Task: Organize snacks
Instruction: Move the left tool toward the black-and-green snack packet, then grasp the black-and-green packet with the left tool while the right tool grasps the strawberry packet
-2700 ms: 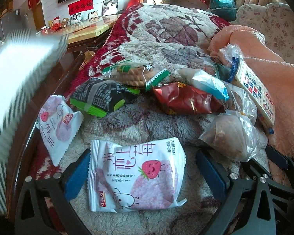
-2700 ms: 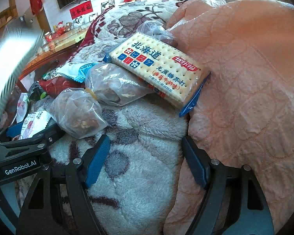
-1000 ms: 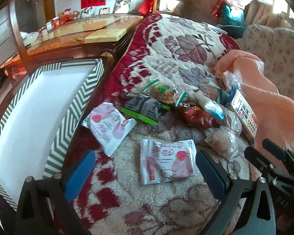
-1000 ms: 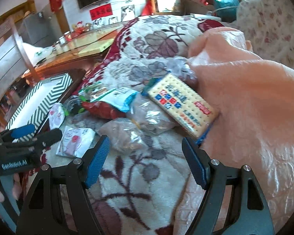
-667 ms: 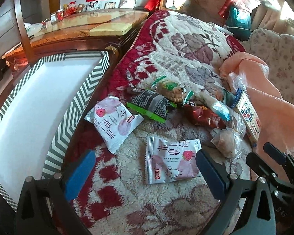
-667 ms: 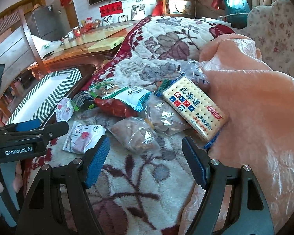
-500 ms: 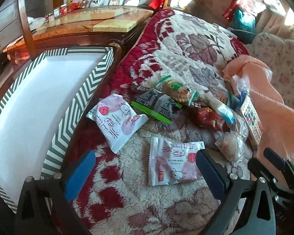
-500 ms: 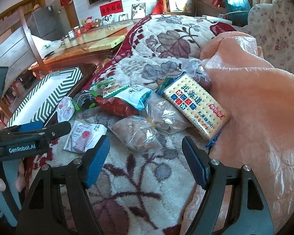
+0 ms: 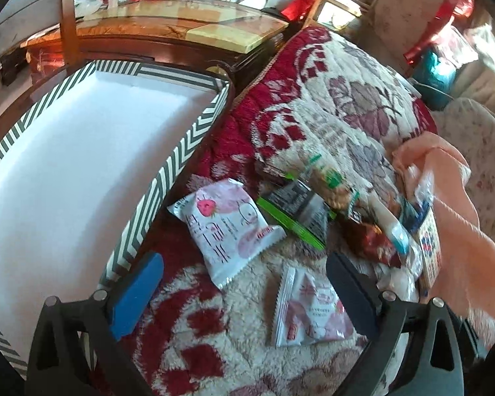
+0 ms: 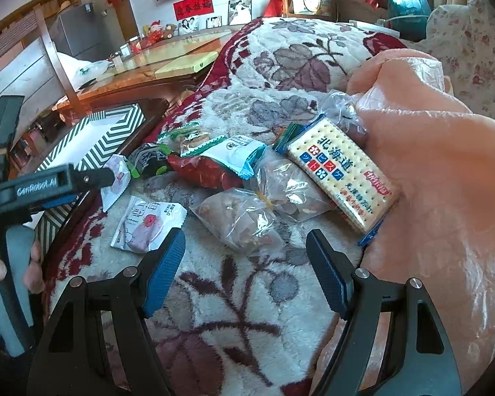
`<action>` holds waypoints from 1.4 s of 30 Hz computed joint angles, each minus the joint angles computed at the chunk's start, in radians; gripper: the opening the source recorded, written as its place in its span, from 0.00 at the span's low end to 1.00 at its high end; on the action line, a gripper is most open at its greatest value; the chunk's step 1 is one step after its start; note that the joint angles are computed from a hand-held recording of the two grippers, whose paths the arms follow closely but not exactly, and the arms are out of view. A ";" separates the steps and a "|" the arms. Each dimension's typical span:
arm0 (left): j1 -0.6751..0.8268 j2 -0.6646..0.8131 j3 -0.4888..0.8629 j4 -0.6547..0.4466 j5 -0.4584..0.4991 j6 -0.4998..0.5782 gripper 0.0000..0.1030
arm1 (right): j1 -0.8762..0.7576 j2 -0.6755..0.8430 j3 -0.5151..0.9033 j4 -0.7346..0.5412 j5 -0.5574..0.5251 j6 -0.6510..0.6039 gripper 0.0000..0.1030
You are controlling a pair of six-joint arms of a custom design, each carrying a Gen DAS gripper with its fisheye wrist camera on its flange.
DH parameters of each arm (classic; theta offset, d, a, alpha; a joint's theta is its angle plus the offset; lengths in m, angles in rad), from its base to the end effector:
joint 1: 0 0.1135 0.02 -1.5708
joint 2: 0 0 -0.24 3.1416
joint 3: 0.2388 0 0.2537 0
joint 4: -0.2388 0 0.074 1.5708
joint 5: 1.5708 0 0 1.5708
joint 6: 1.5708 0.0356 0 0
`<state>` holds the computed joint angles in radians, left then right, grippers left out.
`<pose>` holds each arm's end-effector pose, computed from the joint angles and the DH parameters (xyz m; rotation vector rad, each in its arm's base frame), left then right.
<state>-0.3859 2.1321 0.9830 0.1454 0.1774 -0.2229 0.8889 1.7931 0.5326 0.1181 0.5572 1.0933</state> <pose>0.3330 -0.1421 0.0244 0.2806 2.6025 -0.4506 0.1713 0.1812 0.0364 0.4015 2.4208 0.0620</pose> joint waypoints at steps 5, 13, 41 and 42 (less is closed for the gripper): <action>-0.017 0.059 0.099 -0.072 -0.040 -0.043 0.93 | -0.011 0.003 -0.005 0.014 -0.015 -0.003 0.74; -0.040 0.112 0.203 -0.172 -0.137 -0.083 0.80 | -0.033 0.000 -0.025 0.040 -0.040 0.003 0.74; -0.160 0.225 0.461 -0.363 -0.144 0.257 0.63 | -0.059 0.040 -0.016 0.076 -0.109 -0.026 0.74; -0.162 0.237 0.479 -0.383 -0.137 0.266 0.59 | -0.059 0.041 -0.013 0.074 -0.112 -0.030 0.74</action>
